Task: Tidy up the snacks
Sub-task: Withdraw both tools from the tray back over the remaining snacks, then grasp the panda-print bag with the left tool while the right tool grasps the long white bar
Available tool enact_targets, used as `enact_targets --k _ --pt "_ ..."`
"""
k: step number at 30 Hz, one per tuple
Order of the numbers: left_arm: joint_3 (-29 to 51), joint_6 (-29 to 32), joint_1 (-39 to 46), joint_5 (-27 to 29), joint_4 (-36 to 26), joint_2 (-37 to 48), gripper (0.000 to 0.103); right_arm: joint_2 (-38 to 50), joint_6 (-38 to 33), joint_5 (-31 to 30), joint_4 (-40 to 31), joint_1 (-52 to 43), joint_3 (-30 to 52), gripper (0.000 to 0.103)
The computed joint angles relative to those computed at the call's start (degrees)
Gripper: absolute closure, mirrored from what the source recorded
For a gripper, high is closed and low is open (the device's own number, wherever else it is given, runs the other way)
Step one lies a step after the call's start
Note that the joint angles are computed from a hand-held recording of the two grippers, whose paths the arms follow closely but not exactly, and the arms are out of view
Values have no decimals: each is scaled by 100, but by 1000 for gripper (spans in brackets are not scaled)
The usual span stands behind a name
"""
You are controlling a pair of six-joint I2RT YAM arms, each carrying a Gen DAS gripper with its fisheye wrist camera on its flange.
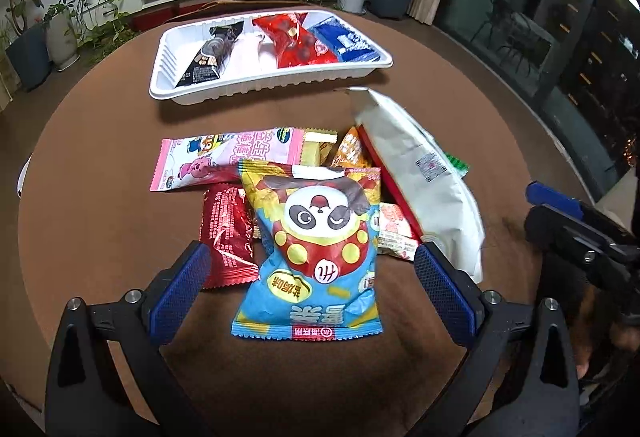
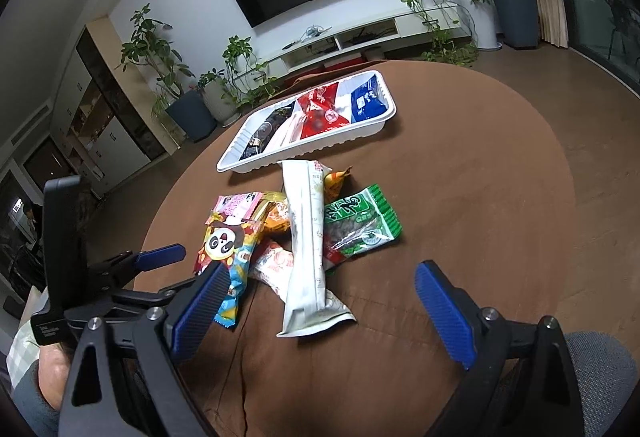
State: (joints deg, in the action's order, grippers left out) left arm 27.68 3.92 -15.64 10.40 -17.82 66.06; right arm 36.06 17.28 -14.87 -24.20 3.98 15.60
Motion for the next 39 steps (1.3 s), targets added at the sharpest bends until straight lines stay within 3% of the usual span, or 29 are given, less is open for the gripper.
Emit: enact_targets --k 7,14,23,33,39 --pt "84 67 -58 -179 178 428 2 -125 42 12 -54 8 -65 6" --pt "225 231 -11 -190 228 795 31 -129 37 20 -88 12 -55 6" --pt "194 410 77 38 230 898 45 -90 63 70 -51 133 -72 9" --pt "125 493 356 516 40 592 51 24 60 160 -47 293 -22 15" --pt "61 618 874 1198 -322 253 52 467 -38 353 101 566 206 23"
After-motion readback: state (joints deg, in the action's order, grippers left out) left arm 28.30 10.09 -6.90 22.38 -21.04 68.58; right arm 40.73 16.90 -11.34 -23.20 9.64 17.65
